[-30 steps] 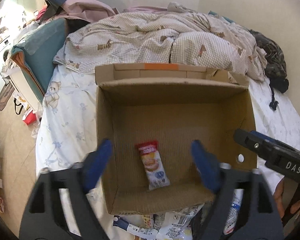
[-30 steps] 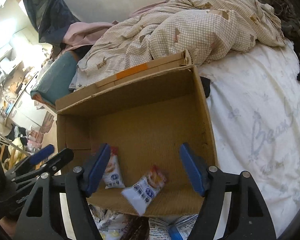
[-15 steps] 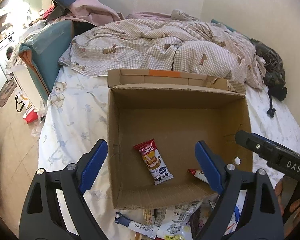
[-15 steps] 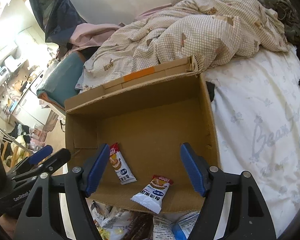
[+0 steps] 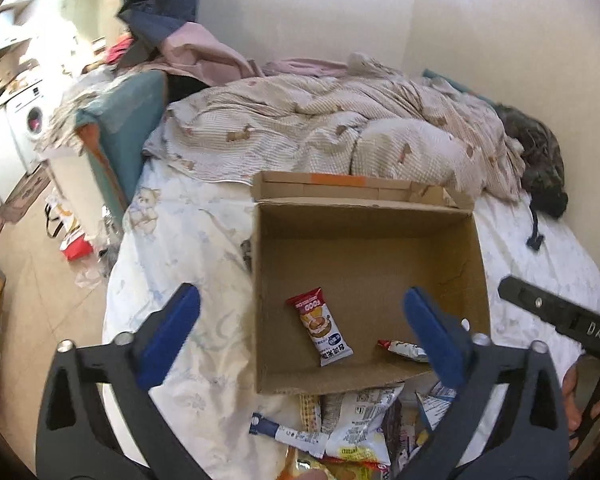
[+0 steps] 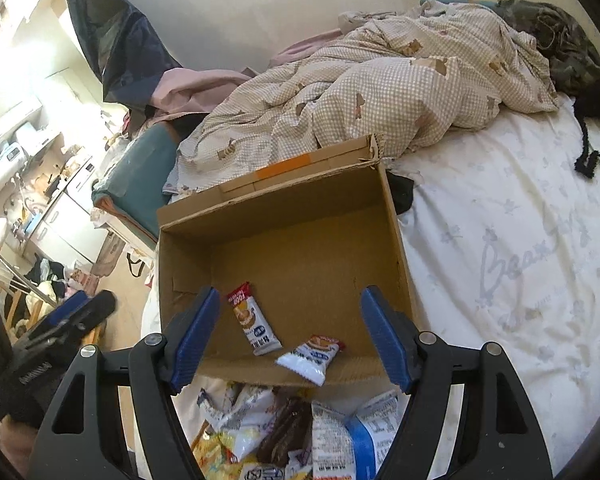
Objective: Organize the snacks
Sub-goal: 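Withdraw both tools from the box back toward the snack pile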
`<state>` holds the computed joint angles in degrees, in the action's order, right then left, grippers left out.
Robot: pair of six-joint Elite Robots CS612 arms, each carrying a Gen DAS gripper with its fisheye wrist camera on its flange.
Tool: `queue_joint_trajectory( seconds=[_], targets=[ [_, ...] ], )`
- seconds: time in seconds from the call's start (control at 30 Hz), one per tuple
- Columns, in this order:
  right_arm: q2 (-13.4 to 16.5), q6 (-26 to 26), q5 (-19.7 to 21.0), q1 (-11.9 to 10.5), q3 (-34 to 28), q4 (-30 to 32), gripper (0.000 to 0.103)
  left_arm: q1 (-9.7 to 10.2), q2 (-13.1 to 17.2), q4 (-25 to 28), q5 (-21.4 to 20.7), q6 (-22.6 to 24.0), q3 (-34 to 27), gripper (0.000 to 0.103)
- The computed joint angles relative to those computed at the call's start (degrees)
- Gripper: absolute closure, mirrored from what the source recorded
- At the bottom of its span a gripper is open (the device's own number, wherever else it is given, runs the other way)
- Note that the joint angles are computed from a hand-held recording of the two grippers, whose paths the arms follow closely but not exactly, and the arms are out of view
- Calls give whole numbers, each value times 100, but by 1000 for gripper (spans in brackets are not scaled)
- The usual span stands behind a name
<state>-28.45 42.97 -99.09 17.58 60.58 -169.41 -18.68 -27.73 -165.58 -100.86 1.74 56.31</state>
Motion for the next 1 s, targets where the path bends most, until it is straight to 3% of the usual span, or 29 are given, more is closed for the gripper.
queue_joint_trajectory(
  seconds=[0.27, 0.47, 0.63, 1.0],
  targets=[
    [-246, 178, -43, 91, 497, -273, 27, 78, -276, -186, 26, -20, 521, 1],
    [-373, 282, -184, 192, 759, -340, 21, 109, -436, -230, 87, -1, 837, 1],
    [-431, 320, -186, 250, 875, -295, 16, 126, -544, -194, 109, 21, 1052, 1],
    [-494, 175, -175, 374, 1019, -272, 16, 169, -707, 4, 123, 61, 1382, 1]
  ],
)
